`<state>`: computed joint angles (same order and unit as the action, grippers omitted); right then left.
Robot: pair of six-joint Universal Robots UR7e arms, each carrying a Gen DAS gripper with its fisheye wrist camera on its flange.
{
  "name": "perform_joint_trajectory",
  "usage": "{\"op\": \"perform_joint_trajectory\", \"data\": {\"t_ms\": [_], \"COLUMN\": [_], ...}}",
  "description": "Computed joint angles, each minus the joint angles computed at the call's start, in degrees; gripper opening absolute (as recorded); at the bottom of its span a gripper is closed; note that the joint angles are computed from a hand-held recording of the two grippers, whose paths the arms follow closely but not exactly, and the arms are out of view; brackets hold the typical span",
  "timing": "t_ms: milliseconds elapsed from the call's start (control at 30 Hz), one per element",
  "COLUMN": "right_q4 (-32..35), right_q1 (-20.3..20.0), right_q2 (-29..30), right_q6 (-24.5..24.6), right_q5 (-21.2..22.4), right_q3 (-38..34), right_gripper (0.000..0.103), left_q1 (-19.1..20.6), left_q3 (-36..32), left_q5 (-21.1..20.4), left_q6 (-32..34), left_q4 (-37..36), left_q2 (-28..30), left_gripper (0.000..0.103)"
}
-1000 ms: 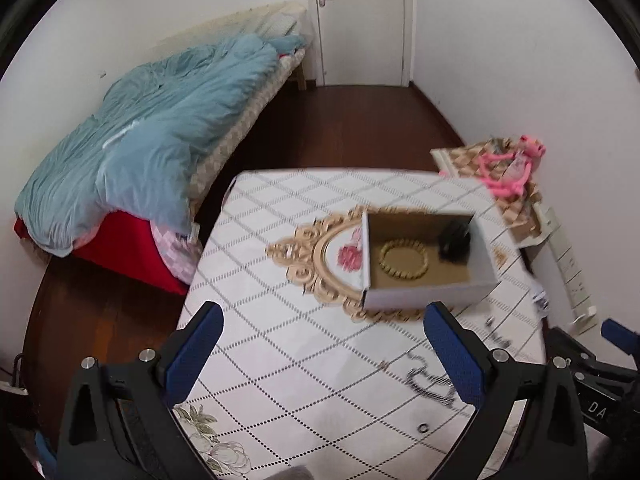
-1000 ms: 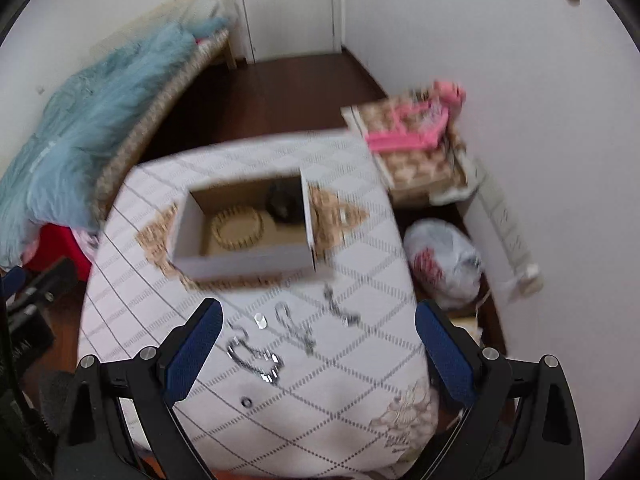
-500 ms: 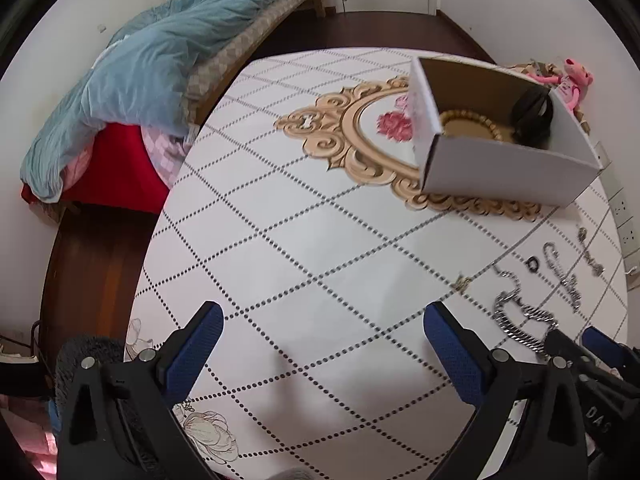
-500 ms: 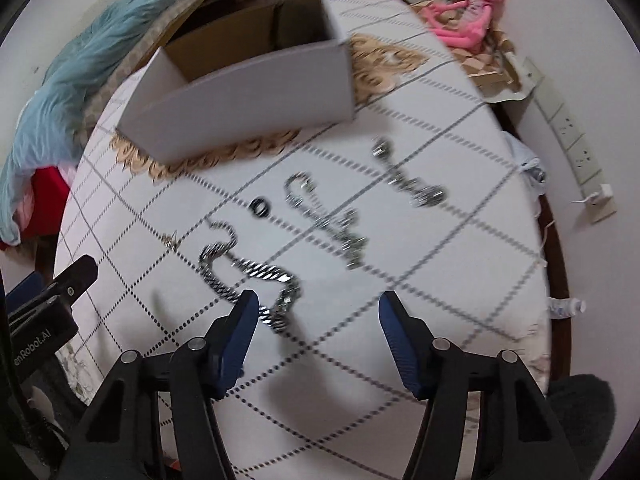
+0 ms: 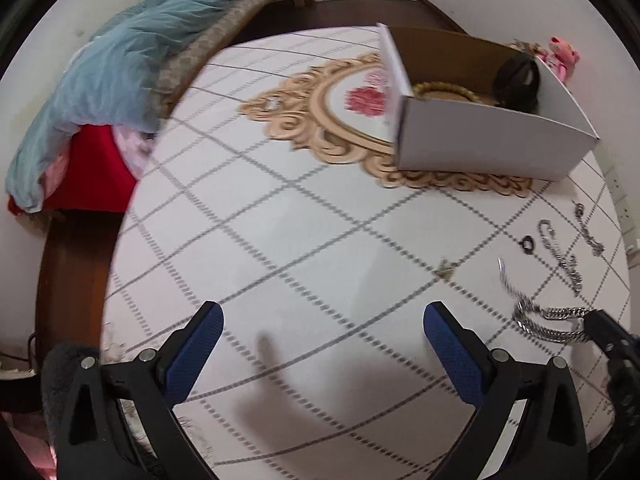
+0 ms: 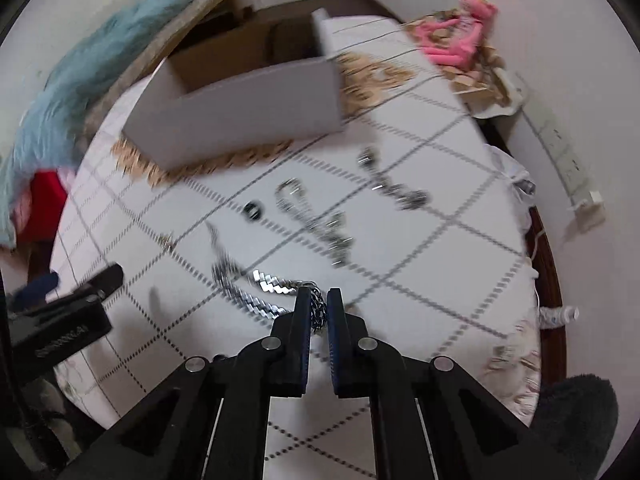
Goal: Organize jewelry
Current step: 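Reach to the silver chain and grasp it with the right tool, then carry the silver chain into the box and open the right tool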
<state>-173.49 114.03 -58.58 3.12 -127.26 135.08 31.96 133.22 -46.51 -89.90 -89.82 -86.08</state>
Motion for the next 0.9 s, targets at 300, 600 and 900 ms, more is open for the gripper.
{"op": "perform_joint_trajectory", "data": {"t_ms": [300, 600, 900], "right_q4": [-0.1, -0.3, 2.2], "right_q1": [-3.0, -4.0, -1.7], "right_q2": [-2.2, -2.9, -6.4], "right_q6": [-0.1, 0.6, 0.8], "right_q5": [-1.1, -1.4, 1.9], "right_q3": [-0.3, -0.1, -1.1], "right_gripper": [0.008, 0.008, 0.008], "left_q1": [2.3, 1.8, -2.2], "left_q3": [0.3, 0.7, 1.8], "left_q5": [1.6, 3.1, 2.8], "left_q6": [10.5, 16.2, 14.6], "left_q4": [-13.1, -18.9, -18.7], "left_q2": [5.7, 7.0, 3.9], "left_gripper": [0.063, 0.006, 0.006]}}
